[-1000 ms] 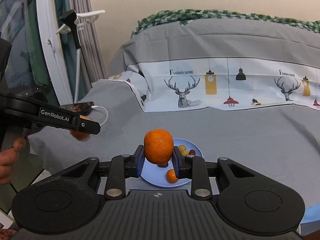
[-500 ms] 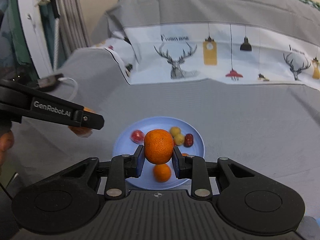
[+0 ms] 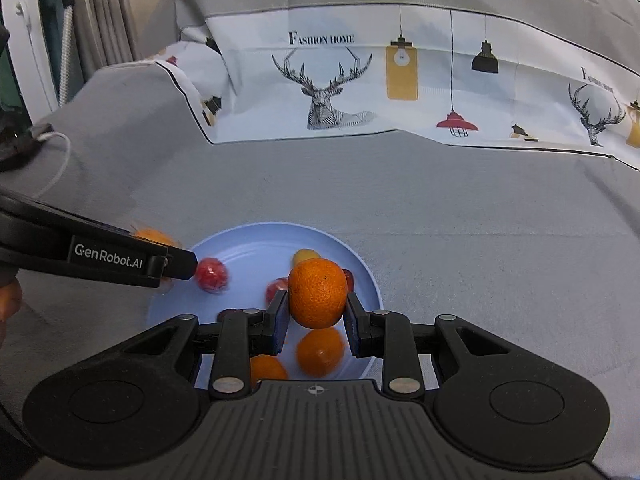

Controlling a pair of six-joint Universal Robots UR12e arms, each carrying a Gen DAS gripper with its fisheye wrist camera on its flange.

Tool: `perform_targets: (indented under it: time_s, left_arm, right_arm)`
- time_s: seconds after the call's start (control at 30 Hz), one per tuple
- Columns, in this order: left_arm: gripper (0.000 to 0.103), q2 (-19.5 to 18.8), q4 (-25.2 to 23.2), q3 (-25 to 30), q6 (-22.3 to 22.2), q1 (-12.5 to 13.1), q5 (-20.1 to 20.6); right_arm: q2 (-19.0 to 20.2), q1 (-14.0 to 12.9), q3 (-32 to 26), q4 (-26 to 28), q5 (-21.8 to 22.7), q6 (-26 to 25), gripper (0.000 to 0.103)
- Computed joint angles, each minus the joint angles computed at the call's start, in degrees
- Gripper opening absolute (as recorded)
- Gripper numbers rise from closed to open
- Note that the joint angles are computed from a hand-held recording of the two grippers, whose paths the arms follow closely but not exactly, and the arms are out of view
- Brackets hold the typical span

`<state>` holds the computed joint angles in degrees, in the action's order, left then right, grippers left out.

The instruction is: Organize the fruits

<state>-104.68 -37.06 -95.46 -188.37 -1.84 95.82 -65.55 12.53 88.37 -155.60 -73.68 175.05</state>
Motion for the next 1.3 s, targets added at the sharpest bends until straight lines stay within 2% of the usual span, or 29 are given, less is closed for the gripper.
perform_targets:
  time_s: [0.23,0.27,0.3,0.37,0.43,0.57,0.73,0.93,1.03,1.3]
  left_arm:
    - [0.044,-1.0,-1.44,0.67,0.39,0.09,0.3]
    - [0.056,-1.03,-1.88,0.72,0.93,0.18,-0.17]
    - [0.08,-0.96,-2.18,0.7,1.19,0.26,-0.53]
    - [0.103,-0.28,0.29,-0.4,0.82,0.17,0.03]
    - [0.103,0.74,2.78,-1.67,0.73,-0.1,1.57]
    - [0.103,3.2,-1.24,-2.37,-1.77,-0.03,2.0]
    - [0.103,7.96,-0.62,-5.71,-5.91,-0.43,2.66]
    - [0.103,12.29,-0.76,-8.38,-9.17,-2.16,5.33]
    - [0.103,13.63,-0.61,-9.35,-9.73,-3.25,7.25]
    - [0.103,14.69,-4.9,-9.13,-12.95,-5.51,11.6]
  right_arm:
    - [1.18,0.09,-1.83,3.64,1.09,-1.83,0.031]
    - [1.27,0.12,-2.11,4.55,1.12,-2.26,0.031]
    - [1.33,0.2,-2.27,4.82,0.97,-2.48,0.034]
    - [1.12,0.37,-2.57,5.97,0.51,-3.34,0.069]
    - [0.37,0.41,-1.94,5.09,0.05,-3.49,0.087]
    - [-2.26,0.07,0.16,5.02,0.6,-4.66,0.096]
    - [-7.29,-0.58,5.13,1.78,1.85,-4.11,0.1]
    - [-12.12,-0.58,11.14,-6.07,-0.11,1.72,0.102]
    - [-13.53,-0.44,12.83,-7.06,-1.42,3.57,0.102]
    - [-16.28,-0.36,15.72,-7.94,-3.74,3.14,0.102]
